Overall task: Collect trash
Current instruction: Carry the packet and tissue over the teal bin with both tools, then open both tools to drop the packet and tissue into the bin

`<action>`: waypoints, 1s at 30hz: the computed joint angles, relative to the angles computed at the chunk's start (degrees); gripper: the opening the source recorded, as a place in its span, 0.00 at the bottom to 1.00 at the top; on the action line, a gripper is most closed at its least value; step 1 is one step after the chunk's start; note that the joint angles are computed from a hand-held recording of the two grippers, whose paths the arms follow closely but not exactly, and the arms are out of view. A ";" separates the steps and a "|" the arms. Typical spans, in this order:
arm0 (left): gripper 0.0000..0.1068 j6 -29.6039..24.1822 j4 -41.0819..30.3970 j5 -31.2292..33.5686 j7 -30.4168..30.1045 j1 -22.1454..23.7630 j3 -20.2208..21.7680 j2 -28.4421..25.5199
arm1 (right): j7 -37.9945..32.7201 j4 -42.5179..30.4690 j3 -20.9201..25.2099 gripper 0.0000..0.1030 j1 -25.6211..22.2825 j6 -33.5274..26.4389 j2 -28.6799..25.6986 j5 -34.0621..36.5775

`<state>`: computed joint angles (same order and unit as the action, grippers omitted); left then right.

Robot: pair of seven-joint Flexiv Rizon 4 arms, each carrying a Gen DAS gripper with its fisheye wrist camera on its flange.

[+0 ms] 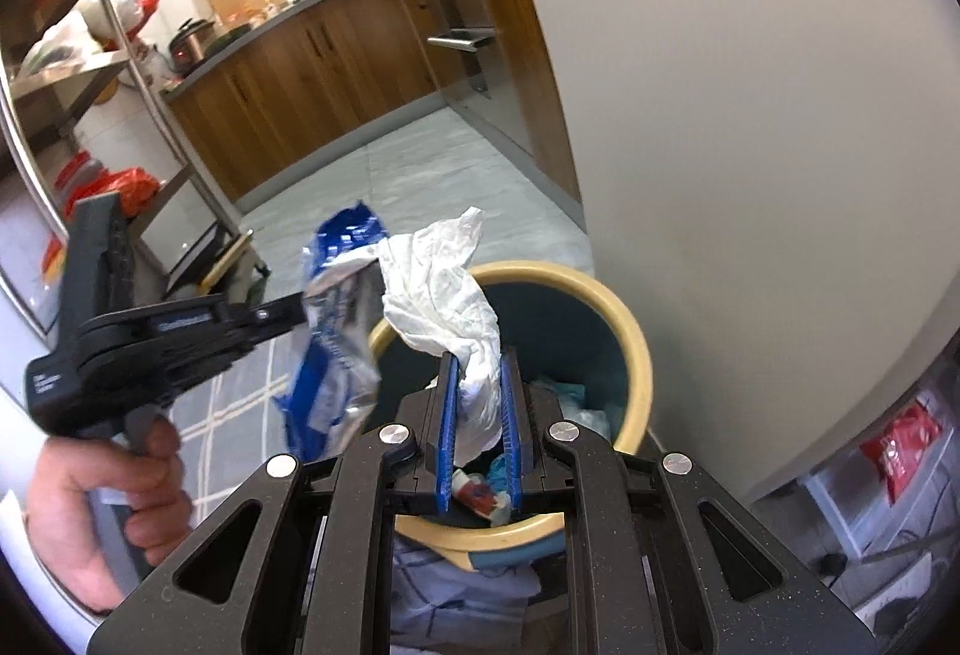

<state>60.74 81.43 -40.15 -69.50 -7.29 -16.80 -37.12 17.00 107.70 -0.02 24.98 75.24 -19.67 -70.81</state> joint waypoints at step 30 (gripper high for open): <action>0.60 -0.26 0.90 5.96 0.60 0.20 2.75 1.24 | -22.59 -7.27 0.16 0.40 4.57 -5.60 -7.39 21.28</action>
